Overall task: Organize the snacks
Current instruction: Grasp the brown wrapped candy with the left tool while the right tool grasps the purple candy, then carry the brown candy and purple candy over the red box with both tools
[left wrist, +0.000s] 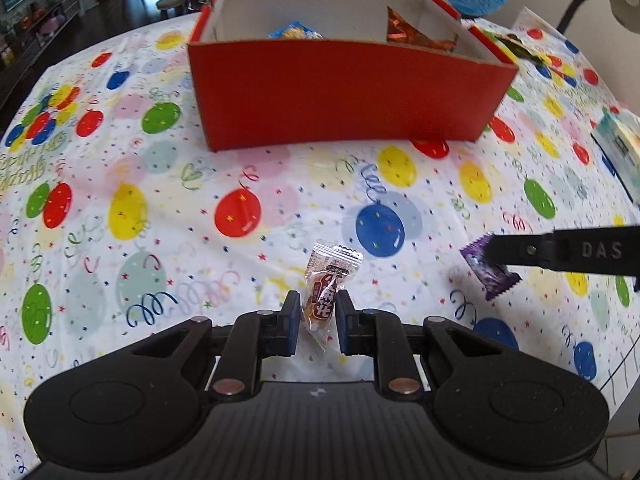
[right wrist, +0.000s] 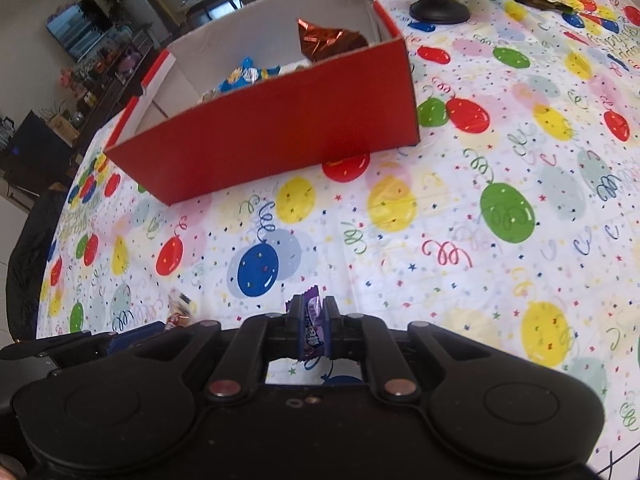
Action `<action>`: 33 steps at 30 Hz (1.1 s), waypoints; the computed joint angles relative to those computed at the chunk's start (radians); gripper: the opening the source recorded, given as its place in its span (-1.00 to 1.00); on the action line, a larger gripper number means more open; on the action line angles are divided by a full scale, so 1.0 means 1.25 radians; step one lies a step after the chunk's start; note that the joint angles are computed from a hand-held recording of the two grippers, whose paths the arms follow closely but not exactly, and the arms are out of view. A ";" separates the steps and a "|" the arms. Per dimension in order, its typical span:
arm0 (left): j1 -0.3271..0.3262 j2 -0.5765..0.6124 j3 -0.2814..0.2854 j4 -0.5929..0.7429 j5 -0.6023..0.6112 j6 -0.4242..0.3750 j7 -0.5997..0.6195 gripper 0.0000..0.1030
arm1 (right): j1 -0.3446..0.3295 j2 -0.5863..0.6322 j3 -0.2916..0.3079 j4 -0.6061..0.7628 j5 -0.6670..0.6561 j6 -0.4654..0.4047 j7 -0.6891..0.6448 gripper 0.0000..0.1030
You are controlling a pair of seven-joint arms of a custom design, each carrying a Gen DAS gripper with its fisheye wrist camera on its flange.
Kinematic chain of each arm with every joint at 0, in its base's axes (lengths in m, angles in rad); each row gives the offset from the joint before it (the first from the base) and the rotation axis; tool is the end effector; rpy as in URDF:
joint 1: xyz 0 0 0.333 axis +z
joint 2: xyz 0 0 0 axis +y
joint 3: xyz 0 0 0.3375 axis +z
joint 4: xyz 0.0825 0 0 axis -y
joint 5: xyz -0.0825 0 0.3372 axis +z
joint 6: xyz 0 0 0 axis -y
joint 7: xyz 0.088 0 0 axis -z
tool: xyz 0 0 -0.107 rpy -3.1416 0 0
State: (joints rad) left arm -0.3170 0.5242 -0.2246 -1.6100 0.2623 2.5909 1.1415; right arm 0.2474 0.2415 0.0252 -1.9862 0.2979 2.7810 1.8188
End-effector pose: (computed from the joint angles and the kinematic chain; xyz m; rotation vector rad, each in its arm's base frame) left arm 0.6078 -0.3358 0.4234 -1.7555 2.2531 -0.6208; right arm 0.5895 0.1500 0.4540 -1.6003 2.0127 -0.1514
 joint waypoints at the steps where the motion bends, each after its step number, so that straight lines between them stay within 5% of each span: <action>1: 0.000 -0.001 0.001 0.002 -0.001 0.000 -0.003 -0.65 | 0.000 -0.004 -0.001 -0.002 -0.001 0.004 0.001 -0.86; 22: -0.030 0.026 0.044 0.189 0.068 -0.022 -0.062 -0.65 | -0.016 -0.025 -0.009 0.061 -0.017 0.077 -0.043 -0.86; 33: -0.044 0.139 0.048 0.431 0.060 -0.107 0.006 -0.65 | -0.018 0.046 -0.026 0.199 -0.040 0.063 -0.045 -0.86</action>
State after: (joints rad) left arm -0.3726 0.6977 -0.1644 -1.0707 0.3378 2.4567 1.1485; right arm 0.2250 0.2987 -0.0074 -1.7375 0.2480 2.8597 1.7632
